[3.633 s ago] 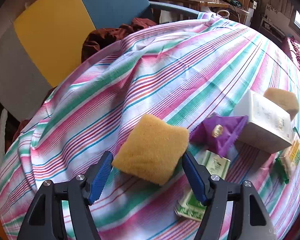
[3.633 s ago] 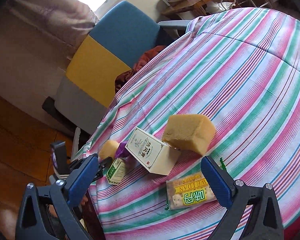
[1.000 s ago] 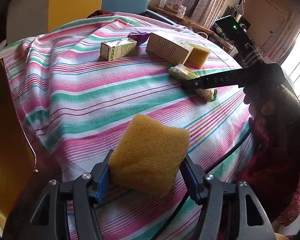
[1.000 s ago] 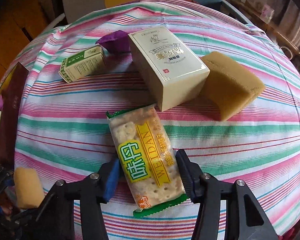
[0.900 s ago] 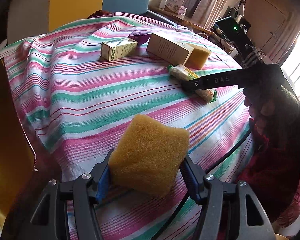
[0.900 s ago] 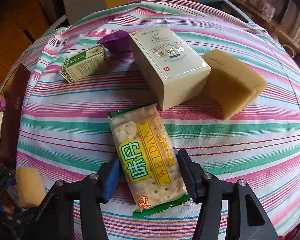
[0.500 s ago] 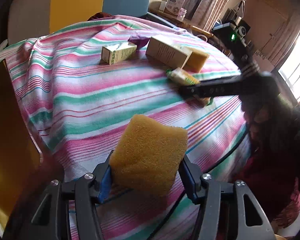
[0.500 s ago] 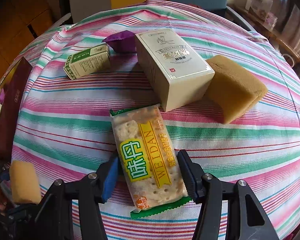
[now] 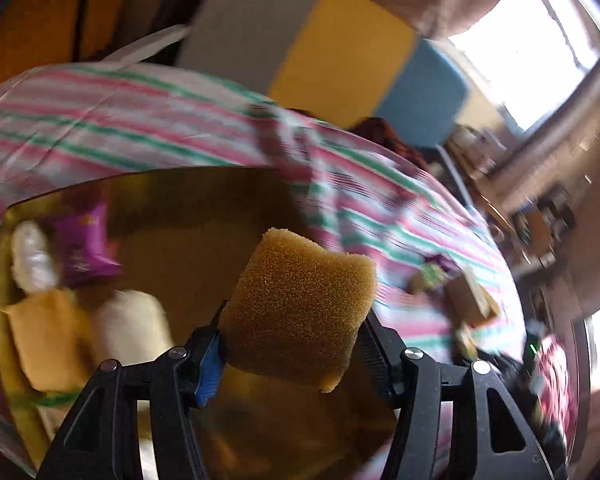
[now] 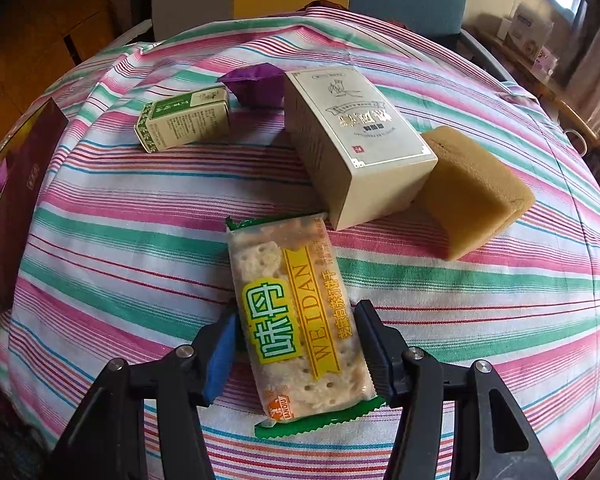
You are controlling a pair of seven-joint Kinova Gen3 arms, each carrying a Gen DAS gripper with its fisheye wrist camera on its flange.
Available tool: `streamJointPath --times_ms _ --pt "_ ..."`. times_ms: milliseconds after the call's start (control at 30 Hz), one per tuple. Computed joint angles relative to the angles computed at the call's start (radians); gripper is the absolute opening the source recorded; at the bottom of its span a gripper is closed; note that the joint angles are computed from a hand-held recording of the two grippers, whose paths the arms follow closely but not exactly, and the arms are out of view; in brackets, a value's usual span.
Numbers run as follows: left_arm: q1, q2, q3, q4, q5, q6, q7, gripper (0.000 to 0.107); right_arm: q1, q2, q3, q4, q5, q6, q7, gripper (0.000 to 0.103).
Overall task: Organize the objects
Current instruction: 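Carry the yellow sponge to the gold tray and release it with the left gripper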
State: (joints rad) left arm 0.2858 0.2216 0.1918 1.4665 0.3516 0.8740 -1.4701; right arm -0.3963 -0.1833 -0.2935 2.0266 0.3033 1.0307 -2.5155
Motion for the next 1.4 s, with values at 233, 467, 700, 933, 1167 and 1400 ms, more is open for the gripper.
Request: streamJointPath --times_ms 233,467,700,933,1167,1400 --pt "-0.029 0.134 -0.058 -0.112 -0.101 0.064 0.126 0.059 0.001 0.003 -0.007 -0.001 0.003 0.001 -0.005 0.058" --pt "-0.026 0.256 -0.056 -0.240 -0.142 0.170 0.174 0.062 -0.006 0.025 -0.007 -0.011 0.017 -0.008 -0.020 0.058" --pt "0.001 0.257 -0.072 -0.258 -0.202 0.184 0.215 0.067 -0.016 0.027 0.002 -0.012 0.019 -0.007 -0.024 0.058" --pt "-0.011 0.209 -0.068 -0.191 -0.211 0.144 0.200 0.076 -0.019 0.028 0.006 -0.014 0.020 -0.007 -0.023 0.058" --pt "-0.013 0.145 -0.049 -0.165 -0.252 0.119 0.206 0.081 -0.016 0.040 0.005 -0.021 0.026 -0.013 -0.033 0.058" --pt "0.192 -0.093 -0.156 0.053 -0.530 -0.062 0.322 0.081 -0.024 0.038 0.005 -0.020 0.029 -0.006 -0.047 0.057"
